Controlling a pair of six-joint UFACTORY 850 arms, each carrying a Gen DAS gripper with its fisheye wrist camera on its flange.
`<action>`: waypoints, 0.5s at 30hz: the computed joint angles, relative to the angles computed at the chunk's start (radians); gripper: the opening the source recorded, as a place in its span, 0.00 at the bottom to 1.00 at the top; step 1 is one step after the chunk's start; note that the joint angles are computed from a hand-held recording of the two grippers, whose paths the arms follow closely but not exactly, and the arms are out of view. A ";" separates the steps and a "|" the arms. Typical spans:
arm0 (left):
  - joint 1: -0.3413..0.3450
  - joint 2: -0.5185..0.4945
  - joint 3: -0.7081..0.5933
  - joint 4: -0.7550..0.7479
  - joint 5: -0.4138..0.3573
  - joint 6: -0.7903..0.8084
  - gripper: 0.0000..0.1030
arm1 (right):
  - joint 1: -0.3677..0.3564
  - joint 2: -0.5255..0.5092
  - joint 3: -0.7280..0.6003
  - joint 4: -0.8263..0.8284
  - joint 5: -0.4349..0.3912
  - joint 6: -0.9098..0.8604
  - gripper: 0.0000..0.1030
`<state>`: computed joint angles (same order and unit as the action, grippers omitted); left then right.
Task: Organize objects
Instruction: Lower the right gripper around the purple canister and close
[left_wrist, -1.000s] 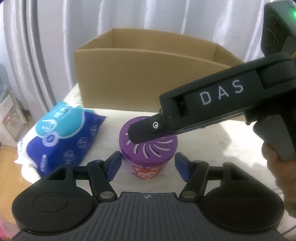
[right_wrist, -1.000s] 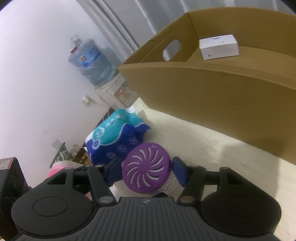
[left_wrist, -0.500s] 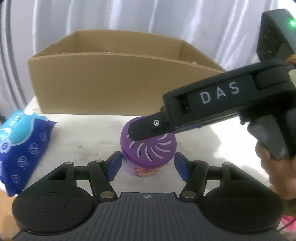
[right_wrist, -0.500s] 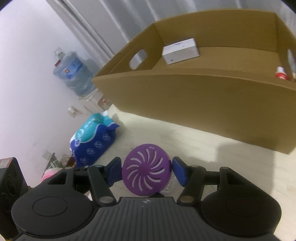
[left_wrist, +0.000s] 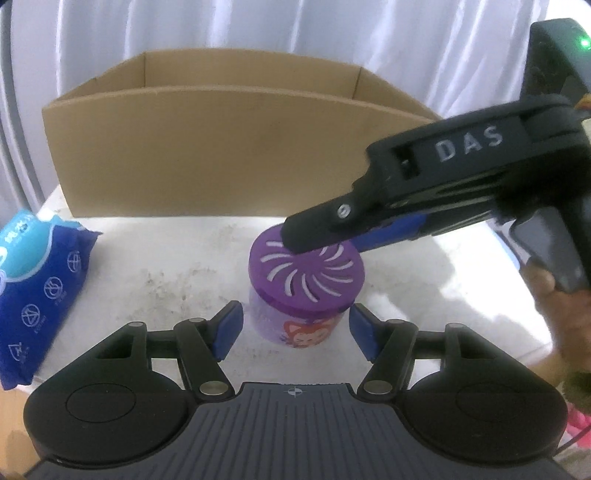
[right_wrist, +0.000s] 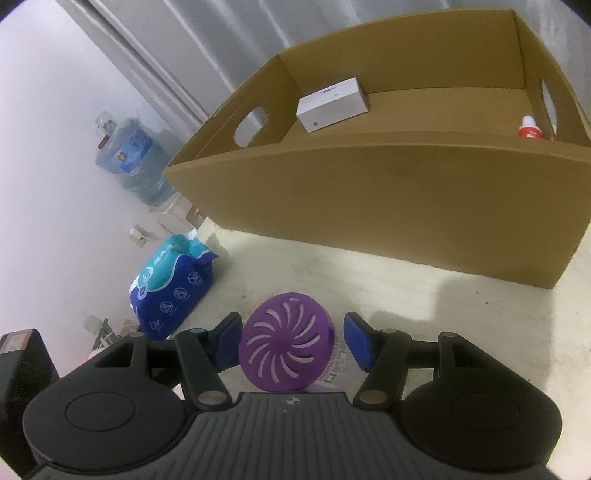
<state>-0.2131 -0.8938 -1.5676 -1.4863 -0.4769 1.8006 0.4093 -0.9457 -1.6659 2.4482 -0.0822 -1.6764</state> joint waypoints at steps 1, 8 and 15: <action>-0.001 -0.003 -0.004 0.008 0.004 -0.003 0.62 | -0.001 0.001 0.003 0.007 -0.004 -0.003 0.62; -0.005 -0.020 -0.022 0.028 0.004 -0.012 0.59 | -0.005 -0.006 0.006 -0.138 -0.032 0.154 0.62; -0.006 -0.009 -0.010 0.045 -0.018 -0.027 0.57 | -0.003 0.005 0.022 -0.109 -0.015 0.123 0.61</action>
